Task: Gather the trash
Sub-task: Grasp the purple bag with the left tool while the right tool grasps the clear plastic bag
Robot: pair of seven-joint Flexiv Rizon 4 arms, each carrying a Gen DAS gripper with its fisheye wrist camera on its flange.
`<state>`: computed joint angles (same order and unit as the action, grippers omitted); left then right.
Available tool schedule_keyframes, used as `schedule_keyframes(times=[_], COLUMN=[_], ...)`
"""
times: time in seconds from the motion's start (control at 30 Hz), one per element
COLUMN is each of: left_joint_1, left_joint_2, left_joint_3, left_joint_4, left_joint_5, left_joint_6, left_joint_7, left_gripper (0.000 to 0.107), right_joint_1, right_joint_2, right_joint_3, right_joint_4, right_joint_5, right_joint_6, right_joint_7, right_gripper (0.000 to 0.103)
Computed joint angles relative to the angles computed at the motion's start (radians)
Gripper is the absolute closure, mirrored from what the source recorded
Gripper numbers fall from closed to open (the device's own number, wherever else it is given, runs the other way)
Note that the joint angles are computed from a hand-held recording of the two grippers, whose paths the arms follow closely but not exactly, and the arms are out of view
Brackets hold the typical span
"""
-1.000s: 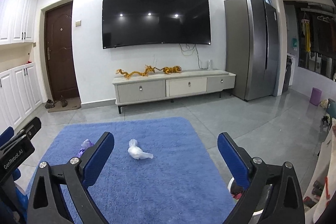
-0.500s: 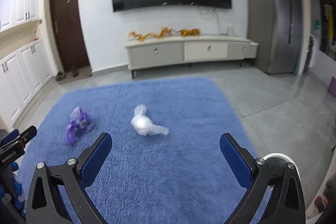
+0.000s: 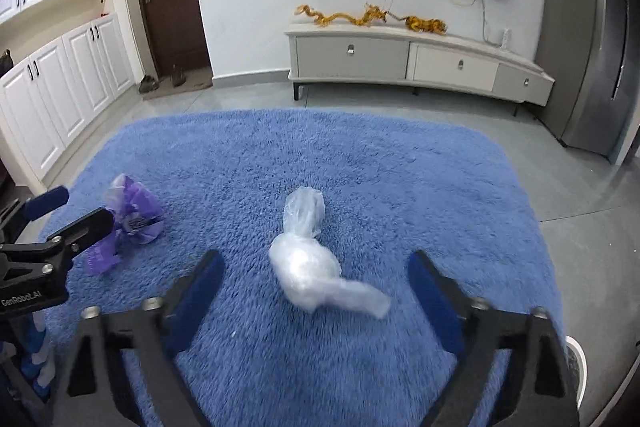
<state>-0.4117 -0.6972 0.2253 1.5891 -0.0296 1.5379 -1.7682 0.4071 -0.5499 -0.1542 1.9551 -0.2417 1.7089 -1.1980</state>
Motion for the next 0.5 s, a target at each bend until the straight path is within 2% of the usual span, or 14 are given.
schedule_keyframes(times=[0.1,0.17,0.2,0.23,0.27,0.37,0.5], left_joint_1=[0.027,0.044,0.052,0.059,0.06,0.069,0.023], left_joint_2=[-0.033,-0.045,-0.049,-0.052,-0.05,-0.041,-0.015], left_joint_3=[-0.043,-0.068,-0.081,-0.09,-0.092,-0.109,-0.057], left_joint_4=[-0.057,-0.074,-0.08,-0.085,-0.083,-0.07,-0.033], left_joint_5=[-0.007,-0.01,-0.012,-0.015,-0.015,-0.015,0.005], left_joint_6=[-0.06,-0.087,-0.1,-0.111,-0.115,-0.118,-0.094], left_joint_7=[0.033,0.045,0.051,0.053,0.05,0.044,-0.013], left_gripper=[0.008,0.022,0.027,0.036,0.043,0.058,0.062], right_joint_1=[-0.091,-0.128,-0.155,-0.156,-0.16,-0.177,-0.193], right_joint_2=[-0.032,-0.04,-0.041,-0.038,-0.033,-0.02,0.025], right_joint_3=[0.097,0.137,0.168,0.167,0.171,0.187,0.199], right_joint_4=[-0.044,-0.055,-0.06,-0.054,-0.047,-0.028,0.034], right_joint_5=[-0.013,-0.019,-0.017,-0.016,-0.015,-0.007,0.019], right_joint_6=[-0.05,-0.072,-0.082,-0.072,-0.065,-0.057,-0.014], right_joint_7=[-0.015,-0.025,-0.033,-0.033,-0.035,-0.038,-0.031], right_gripper=[0.037,0.044,0.051,0.055,0.064,0.074,0.075])
